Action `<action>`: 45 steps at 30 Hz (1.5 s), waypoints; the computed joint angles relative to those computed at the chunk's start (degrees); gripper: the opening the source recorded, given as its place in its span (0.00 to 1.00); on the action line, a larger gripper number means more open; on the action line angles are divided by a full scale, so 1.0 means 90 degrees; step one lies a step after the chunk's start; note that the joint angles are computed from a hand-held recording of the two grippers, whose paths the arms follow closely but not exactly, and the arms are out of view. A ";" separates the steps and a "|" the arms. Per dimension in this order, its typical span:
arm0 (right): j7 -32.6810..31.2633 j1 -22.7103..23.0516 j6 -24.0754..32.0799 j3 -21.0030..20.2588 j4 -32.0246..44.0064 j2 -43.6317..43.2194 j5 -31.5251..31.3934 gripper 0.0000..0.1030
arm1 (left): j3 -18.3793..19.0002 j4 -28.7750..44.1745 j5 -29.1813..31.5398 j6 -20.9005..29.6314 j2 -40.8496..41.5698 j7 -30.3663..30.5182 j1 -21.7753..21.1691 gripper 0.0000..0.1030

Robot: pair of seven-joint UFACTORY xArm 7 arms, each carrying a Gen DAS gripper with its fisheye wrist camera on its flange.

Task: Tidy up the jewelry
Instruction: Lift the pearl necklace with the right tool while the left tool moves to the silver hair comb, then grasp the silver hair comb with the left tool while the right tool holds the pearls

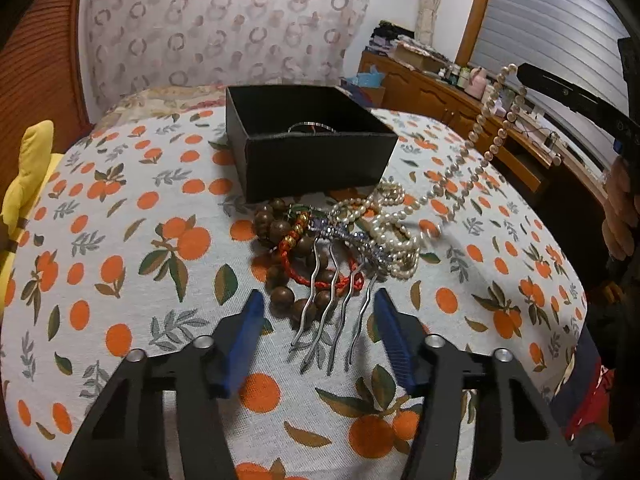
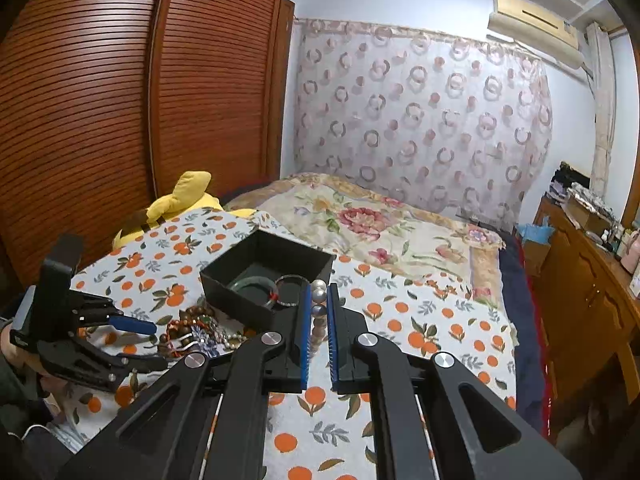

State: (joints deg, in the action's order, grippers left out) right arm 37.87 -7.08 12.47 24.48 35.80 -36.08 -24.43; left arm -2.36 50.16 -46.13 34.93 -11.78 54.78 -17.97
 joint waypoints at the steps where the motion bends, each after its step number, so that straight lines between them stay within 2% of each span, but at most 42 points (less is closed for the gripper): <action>1: 0.0005 0.0009 -0.0027 -0.0017 -0.0039 0.0002 0.0006 0.08 | -0.0001 -0.0020 -0.0008 -0.0008 -0.0014 0.0035 -0.0007 0.50; 10: 0.0064 -0.0023 -0.0086 0.0003 -0.0059 0.0074 0.0010 0.08 | -0.0093 -0.0184 0.0174 -0.0297 -0.0088 0.0070 -0.0109 0.50; 22: 0.0193 -0.0080 -0.0220 0.0029 -0.0270 0.0210 -0.0018 0.08 | -0.0053 -0.0212 0.0127 -0.0407 -0.0182 0.0464 -0.0382 0.50; 35: 0.0162 -0.0004 -0.0232 -0.0064 -0.0334 0.0319 0.0017 0.08 | -0.0299 -0.0186 0.1084 -0.1139 0.0109 0.0031 -0.0490 0.50; 36: 0.0147 0.0004 -0.0239 -0.0075 -0.0327 0.0339 0.0017 0.08 | -0.0310 -0.0196 0.1145 -0.1185 0.0117 0.0009 -0.0497 0.49; 37: 0.0134 0.0015 -0.0251 -0.0088 -0.0344 0.0344 0.0017 0.08 | -0.0352 -0.0235 0.1277 -0.1338 0.0121 -0.0060 -0.0487 0.40; 38: 0.0147 0.0002 -0.0246 -0.0057 -0.0323 0.0371 0.0013 0.08 | -0.0354 -0.0252 0.1363 -0.1424 0.0128 -0.0085 -0.0490 0.35; 45: 0.0216 -0.0020 -0.0270 -0.0012 -0.0313 0.0436 -0.0024 0.08 | -0.0053 -0.0313 0.0755 -0.1010 -0.0135 0.0423 -0.0637 0.33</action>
